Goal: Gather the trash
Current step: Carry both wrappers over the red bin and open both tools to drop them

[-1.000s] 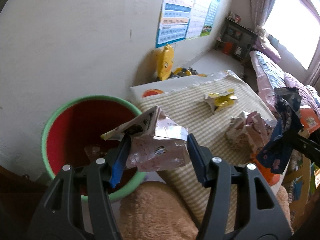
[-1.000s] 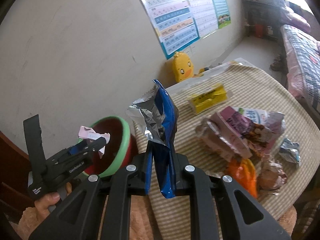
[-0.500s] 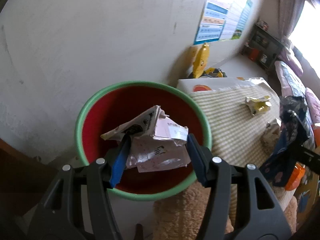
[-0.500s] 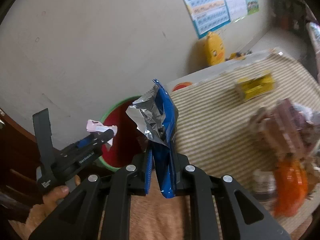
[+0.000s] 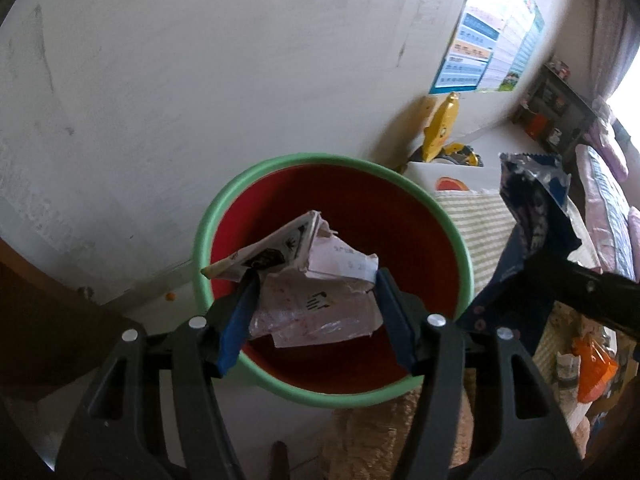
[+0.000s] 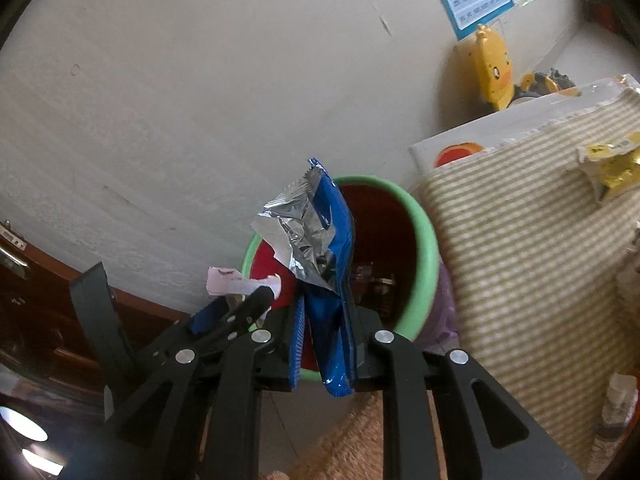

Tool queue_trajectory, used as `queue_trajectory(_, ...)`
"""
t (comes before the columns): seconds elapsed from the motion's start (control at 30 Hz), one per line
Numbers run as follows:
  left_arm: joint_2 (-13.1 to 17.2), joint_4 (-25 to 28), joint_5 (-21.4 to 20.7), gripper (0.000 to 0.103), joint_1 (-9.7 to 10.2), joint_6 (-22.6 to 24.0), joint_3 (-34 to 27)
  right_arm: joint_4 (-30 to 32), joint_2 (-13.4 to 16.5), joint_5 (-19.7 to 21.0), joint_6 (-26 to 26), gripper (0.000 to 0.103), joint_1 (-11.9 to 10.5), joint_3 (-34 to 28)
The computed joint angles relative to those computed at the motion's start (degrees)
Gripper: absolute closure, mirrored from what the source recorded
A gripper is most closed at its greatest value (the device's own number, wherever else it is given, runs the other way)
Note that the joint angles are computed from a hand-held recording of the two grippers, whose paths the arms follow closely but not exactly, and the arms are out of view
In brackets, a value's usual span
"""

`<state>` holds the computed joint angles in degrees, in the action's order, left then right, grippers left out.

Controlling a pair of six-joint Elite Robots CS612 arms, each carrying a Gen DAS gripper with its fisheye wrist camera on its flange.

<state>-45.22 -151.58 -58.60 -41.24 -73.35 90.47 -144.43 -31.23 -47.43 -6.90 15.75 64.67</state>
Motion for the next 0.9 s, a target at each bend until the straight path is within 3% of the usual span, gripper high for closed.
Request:
queue_trajectory(0.03,-0.03,-0.02,-0.28,0.044,0.11,-0.38,0.18,-0.67,0.17,0.02,0.71,0.079,0.1,-0.16)
queue_trajectory(0.13,-0.06,0.76,-0.73,0.035,0.26,-1.07,0.26,-2.97,0.53,0.77,2.92,0.054,0.23,-0.36)
queue_trajectory(0.17,-0.05,0.72,-0.68,0.031,0.29,-1.19,0.27,-3.76,0.47,0.71,3.06,0.052,0.26,-0.25)
queue_trajectory(0.27,-0.14,0.14,-0.16,0.026,0.13,-1.52,0.48,-4.97,0.04,-0.47,2.08,0.051,0.29,0.25)
queue_trajectory(0.6,0.62,-0.62,-0.55,0.026,-0.13,1.47,-1.39,-15.63,-3.92,-5.4,1.93,0.049,-2.35,7.71)
queue_trajectory(0.9,3.61,-1.58,-3.0,0.026,-1.05,9.98,-7.56,-24.23,-7.56,-19.38,2.58,0.049,-7.0,16.67)
